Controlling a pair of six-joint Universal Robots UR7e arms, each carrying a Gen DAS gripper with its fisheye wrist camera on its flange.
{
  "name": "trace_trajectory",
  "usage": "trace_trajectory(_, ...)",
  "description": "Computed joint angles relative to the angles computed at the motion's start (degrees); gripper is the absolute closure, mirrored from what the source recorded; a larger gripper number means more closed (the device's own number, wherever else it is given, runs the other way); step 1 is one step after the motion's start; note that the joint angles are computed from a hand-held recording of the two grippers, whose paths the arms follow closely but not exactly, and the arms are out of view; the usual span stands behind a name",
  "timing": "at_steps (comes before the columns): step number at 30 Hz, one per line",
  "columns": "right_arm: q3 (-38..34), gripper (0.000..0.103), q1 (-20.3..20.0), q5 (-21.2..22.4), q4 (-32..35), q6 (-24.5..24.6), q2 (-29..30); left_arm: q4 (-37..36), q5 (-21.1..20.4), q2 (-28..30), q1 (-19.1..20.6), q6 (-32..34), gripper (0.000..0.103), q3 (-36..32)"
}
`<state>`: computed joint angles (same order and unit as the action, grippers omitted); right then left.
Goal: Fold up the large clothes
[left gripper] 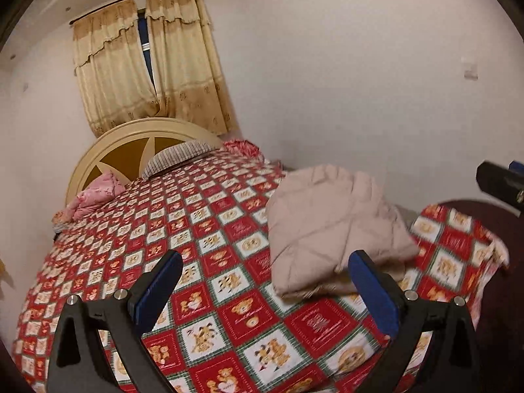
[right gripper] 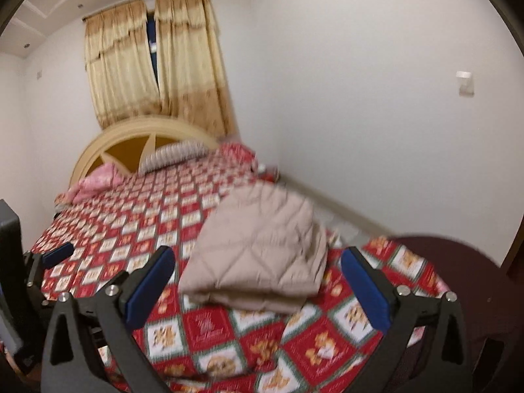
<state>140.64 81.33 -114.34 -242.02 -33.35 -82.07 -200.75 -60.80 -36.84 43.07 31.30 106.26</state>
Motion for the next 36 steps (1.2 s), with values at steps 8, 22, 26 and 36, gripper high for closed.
trace_trajectory(8,-0.9,0.0,-0.6,1.6,-7.3,-3.5,2.6,-5.1,-1.0,-0.1,-0.4,-1.4,0.001,0.0)
trace_trajectory(22,-0.5,0.0,-1.1,2.0,-5.7,-2.9,2.7,-4.2,-1.3,-0.5,-0.7,-1.4,0.001,1.0)
trace_trajectory(26,-0.5,0.0,-1.5,2.0,-4.9,-2.1,2.3,-4.3,-1.2,-0.4,-0.7,-1.5,0.001,1.0)
trace_trajectory(36,-0.5,0.0,-1.6,1.7,-4.7,-2.1,2.2,-4.2,-0.5,-0.2,-0.5,-2.3,0.001,0.8)
